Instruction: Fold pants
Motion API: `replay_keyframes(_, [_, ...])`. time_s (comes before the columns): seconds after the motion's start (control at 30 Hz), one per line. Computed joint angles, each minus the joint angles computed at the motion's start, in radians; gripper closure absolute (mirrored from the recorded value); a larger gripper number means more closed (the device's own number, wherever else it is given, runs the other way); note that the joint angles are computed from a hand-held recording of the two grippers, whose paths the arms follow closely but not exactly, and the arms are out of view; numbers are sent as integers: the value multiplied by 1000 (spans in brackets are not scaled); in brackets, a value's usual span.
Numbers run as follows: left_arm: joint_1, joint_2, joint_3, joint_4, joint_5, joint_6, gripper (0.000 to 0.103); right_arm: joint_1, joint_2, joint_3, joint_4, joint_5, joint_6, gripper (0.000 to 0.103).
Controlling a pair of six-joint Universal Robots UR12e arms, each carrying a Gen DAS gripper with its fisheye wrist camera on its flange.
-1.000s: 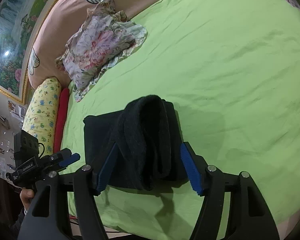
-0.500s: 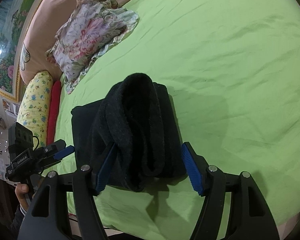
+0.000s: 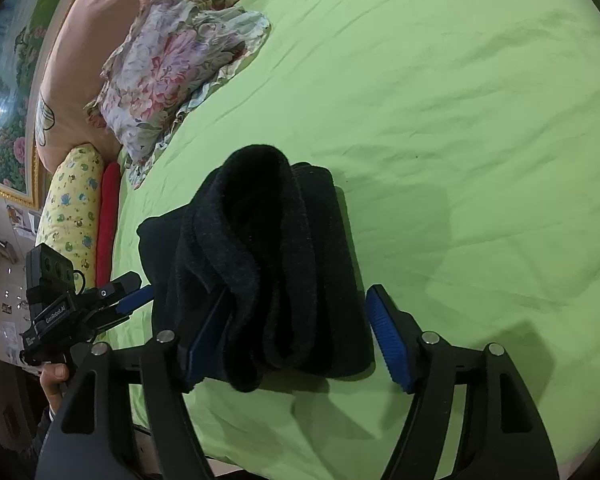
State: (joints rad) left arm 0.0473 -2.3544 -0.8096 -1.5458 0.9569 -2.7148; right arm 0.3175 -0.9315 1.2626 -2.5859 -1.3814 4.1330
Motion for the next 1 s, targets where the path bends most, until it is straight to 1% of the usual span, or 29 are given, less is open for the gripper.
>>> replay_keyframes(0.2, [-3, 3, -11, 46, 47, 12, 29, -5, 7, 0, -15, 25, 8, 31])
replay_keyframes(0.27, [-3, -13, 11, 23, 62, -2, 29, -6, 11, -1, -20, 32, 6, 31])
replay_keyframes(0.4, [2, -47, 53, -32, 39, -27, 29, -7, 18, -2, -29, 43, -2, 31])
replay_keyframes(0.5, [0, -60, 67, -50, 44, -27, 29, -11, 21, 3, -44, 65, 6, 31])
replay_keyframes(0.6, [-3, -66, 68, -53, 48, -34, 28, -17, 20, 15, -64, 97, 10, 32])
replay_keyframes(0.73, [-5, -66, 58, -38, 48, -40, 28, -22, 19, 27, -89, 113, 6, 36])
replay_keyframes(0.83, [-9, -58, 44, -26, 49, -26, 32, -24, 23, 30, -108, 120, 28, 39])
replay_keyframes(0.87, [-10, -58, 46, -35, 43, -16, 37, -24, 24, 29, -110, 120, 30, 40])
replay_keyframes(0.93, [-13, -53, 37, -19, 48, -17, 40, -22, 26, 18, -91, 113, 13, 42])
replay_keyframes(1.0, [-12, -52, 35, -18, 41, -18, 45, -22, 26, 14, -83, 113, 2, 46])
